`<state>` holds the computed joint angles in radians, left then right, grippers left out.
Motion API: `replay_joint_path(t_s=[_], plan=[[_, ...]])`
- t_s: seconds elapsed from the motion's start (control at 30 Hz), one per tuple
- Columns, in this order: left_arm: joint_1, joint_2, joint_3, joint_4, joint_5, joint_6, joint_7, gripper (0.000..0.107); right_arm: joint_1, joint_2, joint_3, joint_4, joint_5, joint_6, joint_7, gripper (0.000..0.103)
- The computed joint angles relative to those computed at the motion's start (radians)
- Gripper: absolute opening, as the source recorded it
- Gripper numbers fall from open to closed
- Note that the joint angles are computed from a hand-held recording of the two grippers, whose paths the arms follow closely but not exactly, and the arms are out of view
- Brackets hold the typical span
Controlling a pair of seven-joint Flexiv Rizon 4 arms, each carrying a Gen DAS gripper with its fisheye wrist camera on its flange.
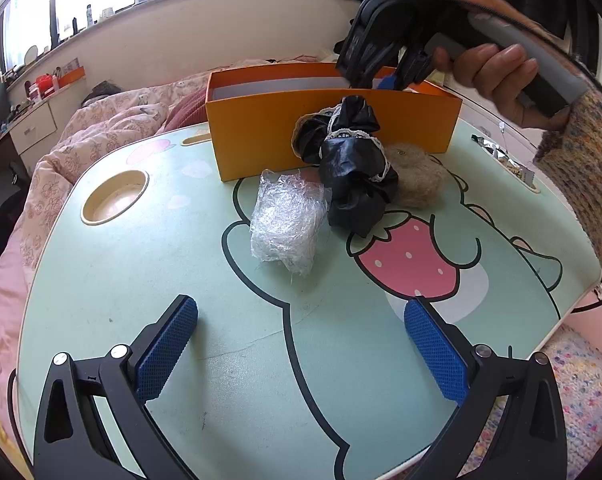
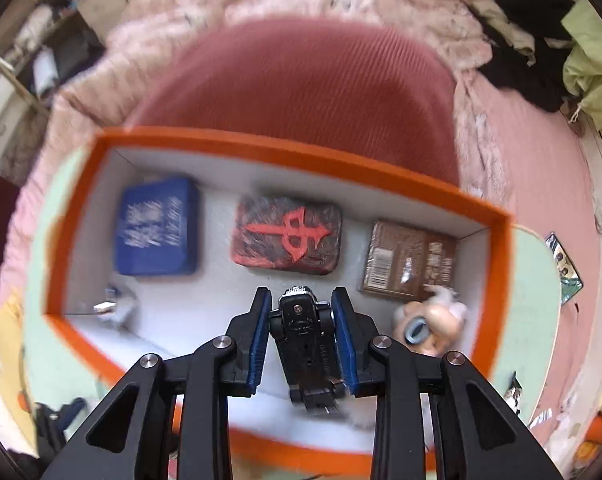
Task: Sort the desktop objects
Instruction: 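Reach into the box and grasp the green toy car with the right tool, then lower the green car onto the table beside the fur pouch and release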
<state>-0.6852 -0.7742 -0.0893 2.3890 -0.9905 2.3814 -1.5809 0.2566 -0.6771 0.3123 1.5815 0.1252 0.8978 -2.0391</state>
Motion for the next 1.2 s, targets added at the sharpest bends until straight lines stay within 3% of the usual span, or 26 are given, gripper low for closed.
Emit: replay_joint_path(t_s=[0.2,0.33,0.5,0.6,0.73,0.87,1.0,1.07,1.2], plan=[[-0.001,0.000,0.000,0.000,-0.001,0.000,0.000,0.103,-0.137,0.152,0.094,0.102,0.185,0.053,-0.172,0.029],[-0.001,0.001,0.000,0.001,-0.001,0.000,-0.001,0.103,-0.209,0.209,0.115,0.156,0.335,0.029,-0.314,0.029],[-0.002,0.001,0.000,0.000,-0.002,-0.001,0.001,0.103,-0.193,0.187,0.051,0.177,0.374,-0.042,-0.336,0.028],[-0.002,0.001,0.000,0.001,-0.001,0.000,-0.001,0.103,-0.154,0.133,0.005,0.166,0.334,-0.021,-0.298,0.028],[-0.002,0.001,0.000,0.000,-0.002,0.000,-0.001,0.103,-0.154,0.061,0.006,0.133,0.308,-0.027,-0.253,0.028],[0.000,0.001,0.000,-0.001,0.000,0.001,0.000,0.103,-0.158,0.071,0.019,0.183,0.307,0.088,-0.267,0.030],[-0.002,0.000,0.000,-0.004,-0.003,0.000,0.002,0.103,-0.197,0.094,0.072,0.269,0.325,0.224,-0.335,0.051],[-0.003,0.000,0.000,-0.004,-0.006,0.000,0.004,0.103,-0.244,0.112,0.128,0.317,0.375,0.318,-0.408,0.053],[-0.003,0.000,-0.001,-0.004,-0.006,0.000,0.004,0.103,-0.376,0.112,0.285,0.399,0.487,0.531,-0.603,0.075]])
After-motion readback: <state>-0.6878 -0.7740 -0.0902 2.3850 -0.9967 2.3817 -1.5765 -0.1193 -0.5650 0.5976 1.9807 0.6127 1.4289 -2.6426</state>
